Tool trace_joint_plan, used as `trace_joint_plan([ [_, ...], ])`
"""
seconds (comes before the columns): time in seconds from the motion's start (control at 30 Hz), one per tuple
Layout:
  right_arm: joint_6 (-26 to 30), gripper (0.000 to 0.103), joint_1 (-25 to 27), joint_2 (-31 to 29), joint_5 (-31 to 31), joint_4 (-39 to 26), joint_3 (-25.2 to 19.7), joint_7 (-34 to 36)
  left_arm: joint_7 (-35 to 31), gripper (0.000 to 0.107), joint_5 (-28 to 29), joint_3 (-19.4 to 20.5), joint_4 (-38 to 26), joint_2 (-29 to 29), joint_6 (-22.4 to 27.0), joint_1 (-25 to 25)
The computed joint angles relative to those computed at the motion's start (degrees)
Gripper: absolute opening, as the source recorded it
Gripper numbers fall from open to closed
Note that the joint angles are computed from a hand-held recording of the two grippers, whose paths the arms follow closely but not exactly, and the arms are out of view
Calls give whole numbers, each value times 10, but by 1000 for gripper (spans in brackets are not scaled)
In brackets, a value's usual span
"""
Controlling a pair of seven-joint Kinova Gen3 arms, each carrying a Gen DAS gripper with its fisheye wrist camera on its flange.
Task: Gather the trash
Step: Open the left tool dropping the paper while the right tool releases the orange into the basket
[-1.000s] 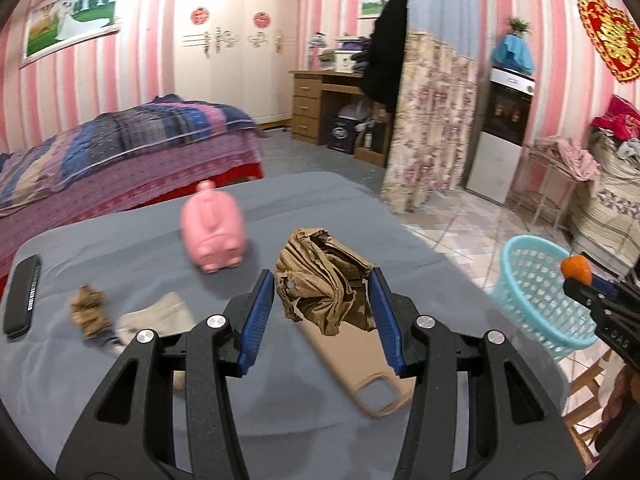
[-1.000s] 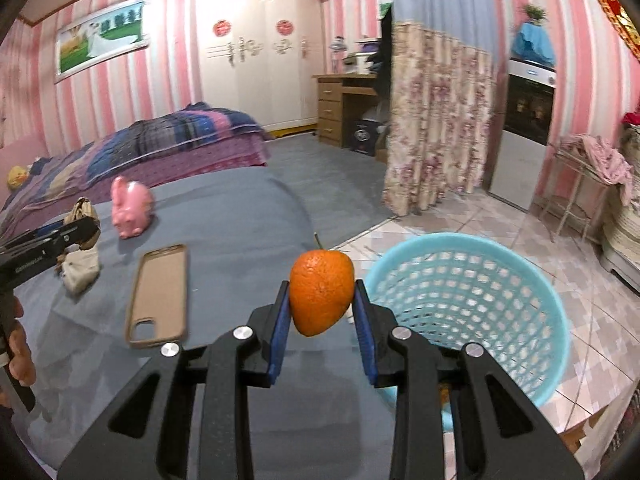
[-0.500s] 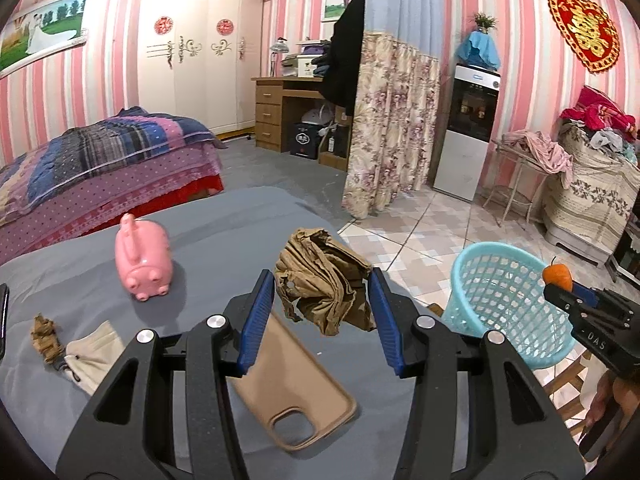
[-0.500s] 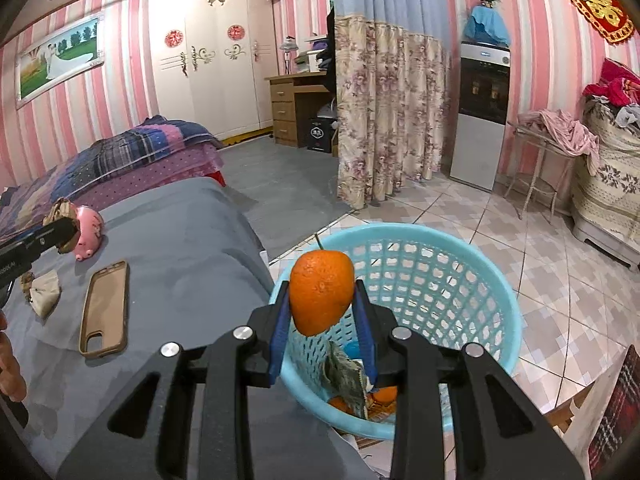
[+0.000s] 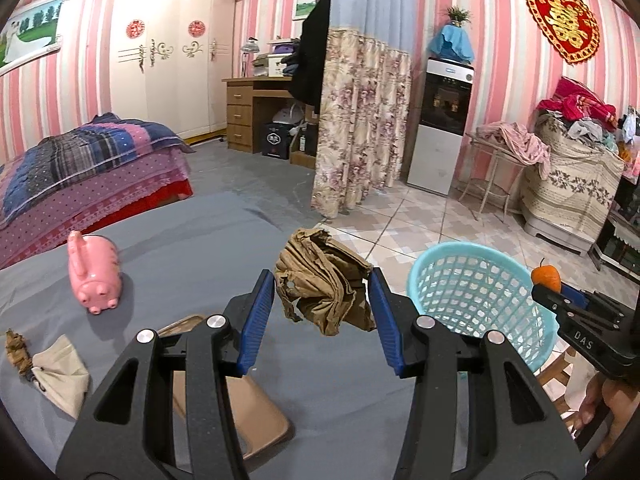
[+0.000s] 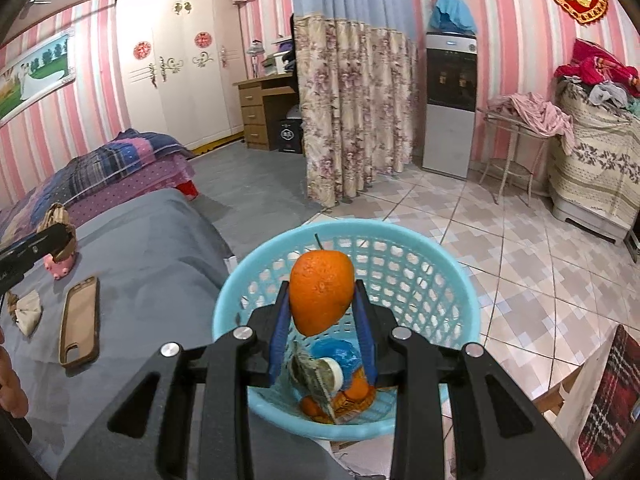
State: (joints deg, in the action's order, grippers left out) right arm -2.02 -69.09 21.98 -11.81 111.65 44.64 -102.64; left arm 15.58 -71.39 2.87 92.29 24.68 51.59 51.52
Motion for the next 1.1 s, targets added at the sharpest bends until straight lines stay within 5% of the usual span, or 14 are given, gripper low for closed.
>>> trace_joint_plan([
  [0.27,10,31,-5,6,6,0,22,-14,-33,47,10,-4,-36,26,-25,1],
  [0.73,31,31,7,34,62,-18,50,-85,-194,47,112,-32,-152,111,-117,-3],
  [1.0,32,31,69,31,80,-22,10,-127,-305,49,192,-38,-242,166,-138,-14],
  [1.1,29,31,72,31,84,-21,7,-131,-331,59,219,-48,-260,177,-144,-14],
])
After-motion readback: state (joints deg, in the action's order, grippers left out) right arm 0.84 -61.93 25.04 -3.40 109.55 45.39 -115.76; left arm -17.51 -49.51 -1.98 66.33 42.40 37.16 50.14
